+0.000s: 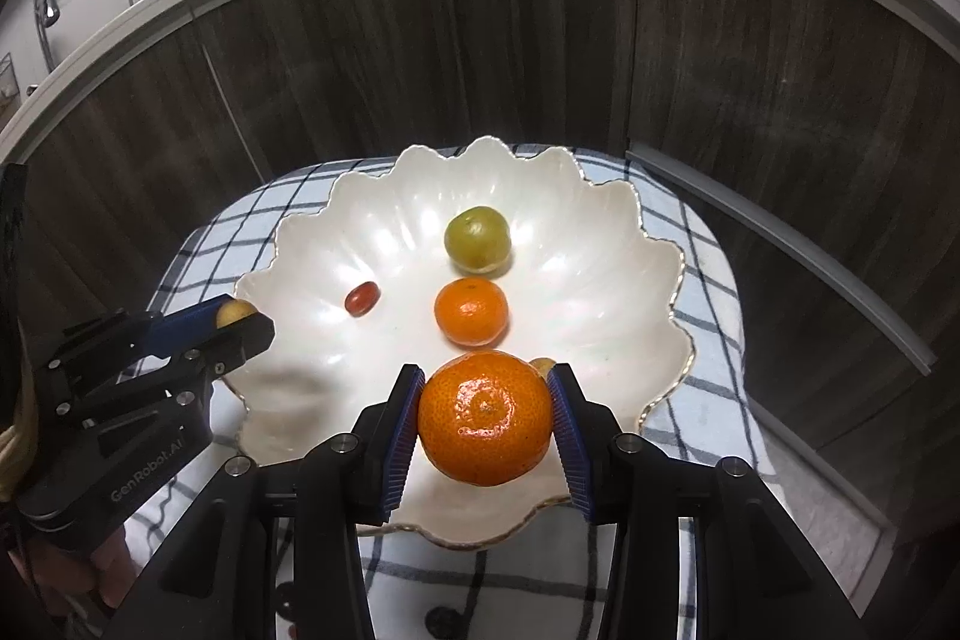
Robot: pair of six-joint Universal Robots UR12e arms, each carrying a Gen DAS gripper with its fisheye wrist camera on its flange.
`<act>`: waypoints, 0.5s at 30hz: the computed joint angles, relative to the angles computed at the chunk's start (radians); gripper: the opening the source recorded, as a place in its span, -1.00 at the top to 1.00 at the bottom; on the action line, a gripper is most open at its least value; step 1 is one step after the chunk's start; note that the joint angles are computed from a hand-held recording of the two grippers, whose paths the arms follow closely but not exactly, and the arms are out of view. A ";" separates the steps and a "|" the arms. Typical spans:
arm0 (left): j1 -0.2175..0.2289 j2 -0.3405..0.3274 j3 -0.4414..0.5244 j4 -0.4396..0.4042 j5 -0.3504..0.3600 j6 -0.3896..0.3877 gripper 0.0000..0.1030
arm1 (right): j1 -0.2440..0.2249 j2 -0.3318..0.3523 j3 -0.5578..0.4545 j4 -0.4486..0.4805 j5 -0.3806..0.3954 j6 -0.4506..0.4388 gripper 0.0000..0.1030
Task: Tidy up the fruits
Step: 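Open the right tool over the bowl while the left tool releases the tan fruit, then withdraw both open tools from the bowl toward the dark plums and red date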
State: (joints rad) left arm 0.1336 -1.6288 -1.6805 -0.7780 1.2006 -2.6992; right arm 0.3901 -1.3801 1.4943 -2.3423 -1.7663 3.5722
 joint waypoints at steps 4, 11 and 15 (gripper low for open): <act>0.003 0.004 -0.004 0.016 0.010 -0.011 -0.11 | 0.000 0.008 -0.014 0.039 0.002 0.006 0.13; 0.010 0.015 -0.010 0.024 0.014 -0.016 -0.28 | 0.009 0.003 -0.014 0.047 -0.036 0.006 -0.34; 0.014 0.023 -0.016 0.030 0.012 -0.020 -0.34 | 0.013 -0.002 -0.011 0.047 -0.050 0.013 -0.34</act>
